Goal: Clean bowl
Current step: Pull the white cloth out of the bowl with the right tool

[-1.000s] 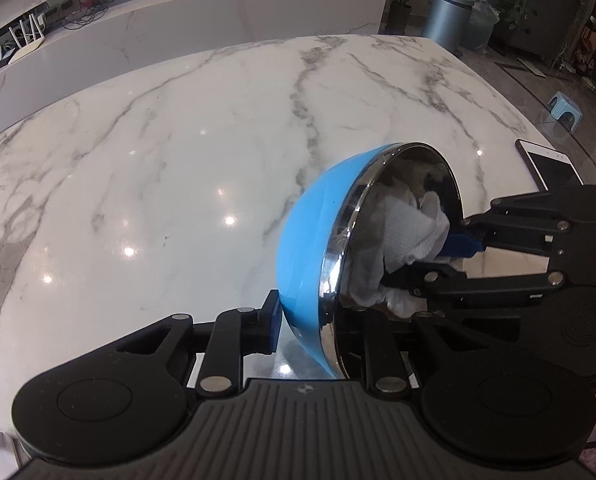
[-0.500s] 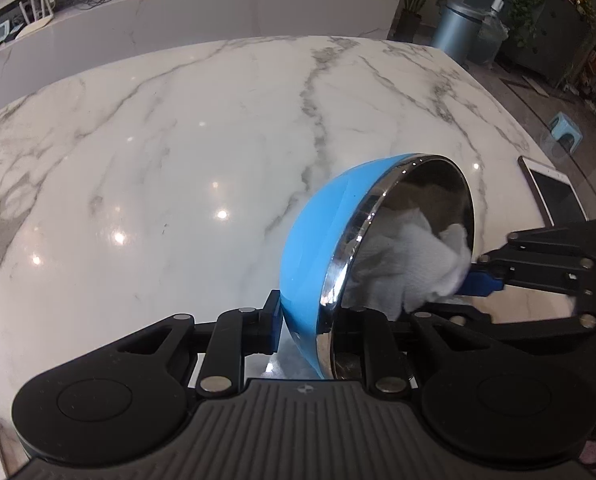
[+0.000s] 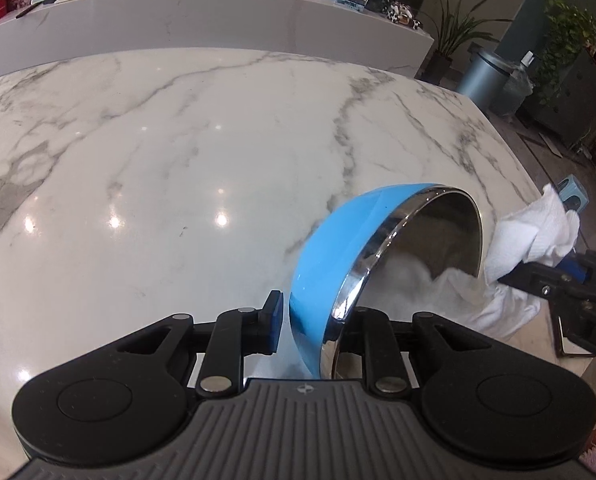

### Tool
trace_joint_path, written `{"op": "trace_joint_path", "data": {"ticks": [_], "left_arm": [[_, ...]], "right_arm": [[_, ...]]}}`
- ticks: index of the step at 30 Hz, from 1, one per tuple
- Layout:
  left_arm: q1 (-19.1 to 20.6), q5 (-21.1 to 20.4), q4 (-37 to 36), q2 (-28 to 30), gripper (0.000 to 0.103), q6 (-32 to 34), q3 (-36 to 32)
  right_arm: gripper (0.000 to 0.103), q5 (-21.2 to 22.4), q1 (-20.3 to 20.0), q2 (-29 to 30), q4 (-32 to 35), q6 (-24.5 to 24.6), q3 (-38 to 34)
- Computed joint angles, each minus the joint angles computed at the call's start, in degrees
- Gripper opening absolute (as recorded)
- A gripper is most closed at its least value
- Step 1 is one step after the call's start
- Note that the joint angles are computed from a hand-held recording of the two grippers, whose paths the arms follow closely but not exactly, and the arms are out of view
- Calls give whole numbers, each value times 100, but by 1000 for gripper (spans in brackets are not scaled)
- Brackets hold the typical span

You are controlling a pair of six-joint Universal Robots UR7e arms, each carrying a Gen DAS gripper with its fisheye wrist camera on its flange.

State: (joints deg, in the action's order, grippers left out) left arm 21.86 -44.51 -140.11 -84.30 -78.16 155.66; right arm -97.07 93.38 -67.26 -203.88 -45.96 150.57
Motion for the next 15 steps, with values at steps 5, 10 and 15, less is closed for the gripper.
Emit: {"op": "trace_joint_path", "data": {"ticks": [5, 10, 15], "left_arm": [[8, 76, -2, -3, 28, -72, 15], [-10, 103, -141, -17, 29, -72, 72], [35, 99, -338, -3, 29, -40, 118]], "right_arm": [[22, -116, -18, 84, -30, 14, -48], [22, -108, -22, 73, 21, -49, -34], [21, -474, 34, 235, -244, 35, -73]]}}
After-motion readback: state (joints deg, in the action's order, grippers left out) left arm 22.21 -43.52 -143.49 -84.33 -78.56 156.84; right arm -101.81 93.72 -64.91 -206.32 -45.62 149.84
